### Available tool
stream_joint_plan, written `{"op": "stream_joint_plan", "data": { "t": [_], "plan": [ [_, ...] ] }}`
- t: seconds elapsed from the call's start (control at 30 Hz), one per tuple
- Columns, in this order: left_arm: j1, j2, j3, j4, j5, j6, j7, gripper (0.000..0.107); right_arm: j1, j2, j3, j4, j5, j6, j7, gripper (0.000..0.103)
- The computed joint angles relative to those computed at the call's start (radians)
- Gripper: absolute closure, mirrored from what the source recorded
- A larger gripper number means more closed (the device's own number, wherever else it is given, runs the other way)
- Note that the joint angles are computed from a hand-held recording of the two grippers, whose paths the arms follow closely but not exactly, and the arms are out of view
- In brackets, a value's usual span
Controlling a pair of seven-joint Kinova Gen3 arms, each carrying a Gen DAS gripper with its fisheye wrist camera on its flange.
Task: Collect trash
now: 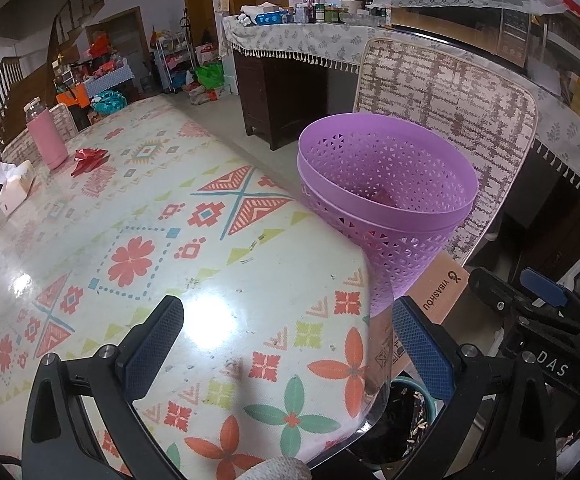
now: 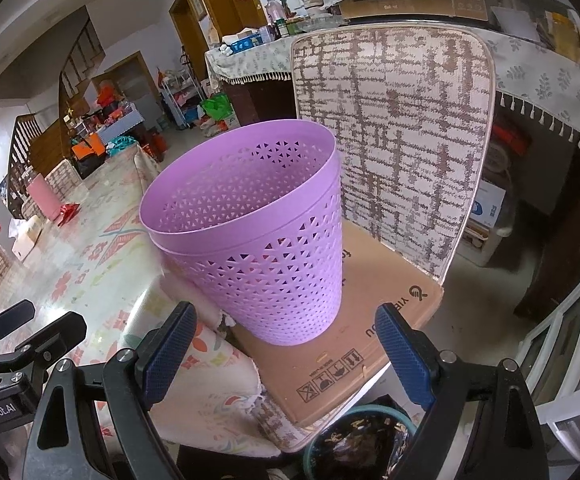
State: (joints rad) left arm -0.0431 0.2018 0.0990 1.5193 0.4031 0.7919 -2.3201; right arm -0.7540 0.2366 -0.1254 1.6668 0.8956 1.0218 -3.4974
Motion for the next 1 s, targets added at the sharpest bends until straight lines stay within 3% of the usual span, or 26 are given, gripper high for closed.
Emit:
{"op": "stream_joint_plan", "data": {
  "t": [0.5, 1.0],
  "plan": [
    [-0.008, 0.012, 0.003, -0.009, 0.011, 0.012, -0.002, 0.004, -0.003, 0.008, 0.001, -0.018, -0.007, 0.017, 0.019, 0.009],
    [-0.133, 0.014, -0.022, -0.038, 0.202, 0.12, -0.151, 0.004, -0.063, 0.061, 0.004, -0.181, -0.025, 0.175, 0.113, 0.008]
  ]
}}
